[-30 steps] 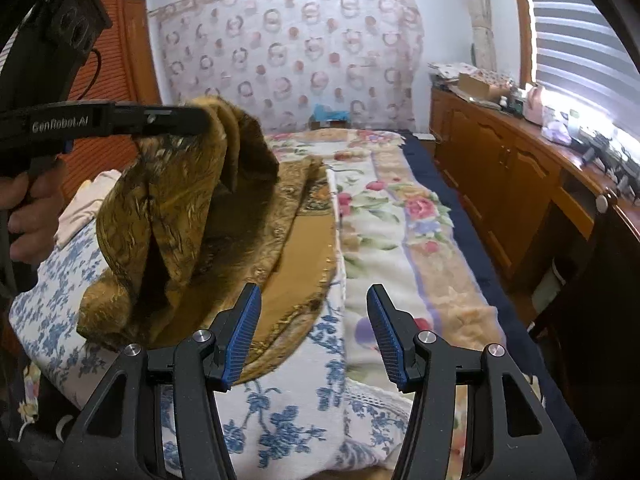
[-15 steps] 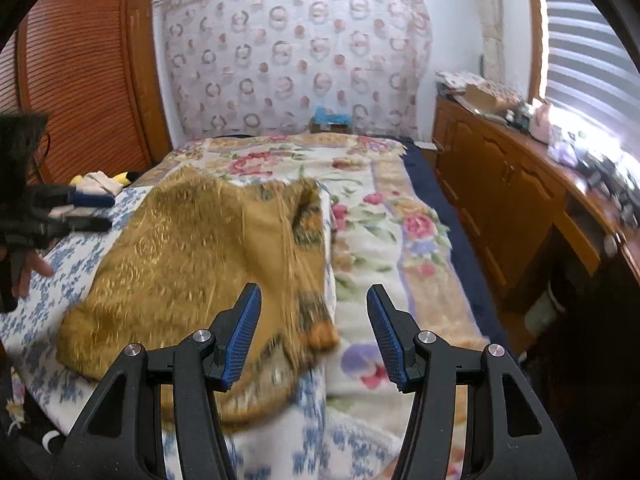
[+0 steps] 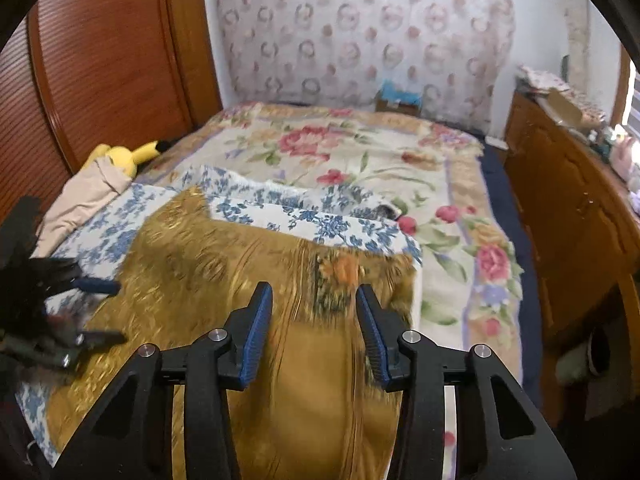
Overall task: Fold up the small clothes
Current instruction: 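Move the right gripper to the opposite shirt side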
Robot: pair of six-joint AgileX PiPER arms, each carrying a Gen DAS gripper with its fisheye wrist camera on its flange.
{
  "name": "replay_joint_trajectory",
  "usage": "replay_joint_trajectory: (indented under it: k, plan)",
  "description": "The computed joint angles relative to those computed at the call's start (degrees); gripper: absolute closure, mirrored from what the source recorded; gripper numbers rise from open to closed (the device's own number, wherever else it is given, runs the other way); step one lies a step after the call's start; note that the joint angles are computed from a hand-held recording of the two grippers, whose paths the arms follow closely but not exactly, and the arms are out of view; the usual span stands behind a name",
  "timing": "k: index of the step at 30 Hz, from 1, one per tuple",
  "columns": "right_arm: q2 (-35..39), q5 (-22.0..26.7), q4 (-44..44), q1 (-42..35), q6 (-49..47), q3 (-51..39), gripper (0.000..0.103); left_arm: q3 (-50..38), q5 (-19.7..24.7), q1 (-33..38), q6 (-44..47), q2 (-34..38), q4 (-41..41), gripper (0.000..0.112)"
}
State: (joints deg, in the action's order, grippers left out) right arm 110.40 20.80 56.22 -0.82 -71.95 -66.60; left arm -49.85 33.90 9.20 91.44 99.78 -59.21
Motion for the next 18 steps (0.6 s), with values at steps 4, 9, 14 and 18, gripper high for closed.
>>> replay_joint_trajectory:
  k: [4,9,14,18]
  plan:
    - [7.6,3.0,-14.8,1.1,15.6,-10.4,0.060,1.8,-1.9,-0.3,6.8,0.3,-5.9,0.050]
    - [13.8,7.9,-22.1,0.6,23.7,-18.6,0.060,2.0,-2.5,-0.7,6.6,0.2,-6.0,0.050]
    - [14.4,9.6,-17.8,0.1,18.9,-18.7,0.072,2.2,-2.7,-1.1,6.3,0.0,-6.1,0.049]
    - [12.7,9.5,-17.6,1.0,16.4,-16.2,0.095,2.4,-2.9,-1.2,6.4,-0.2,-6.1,0.049]
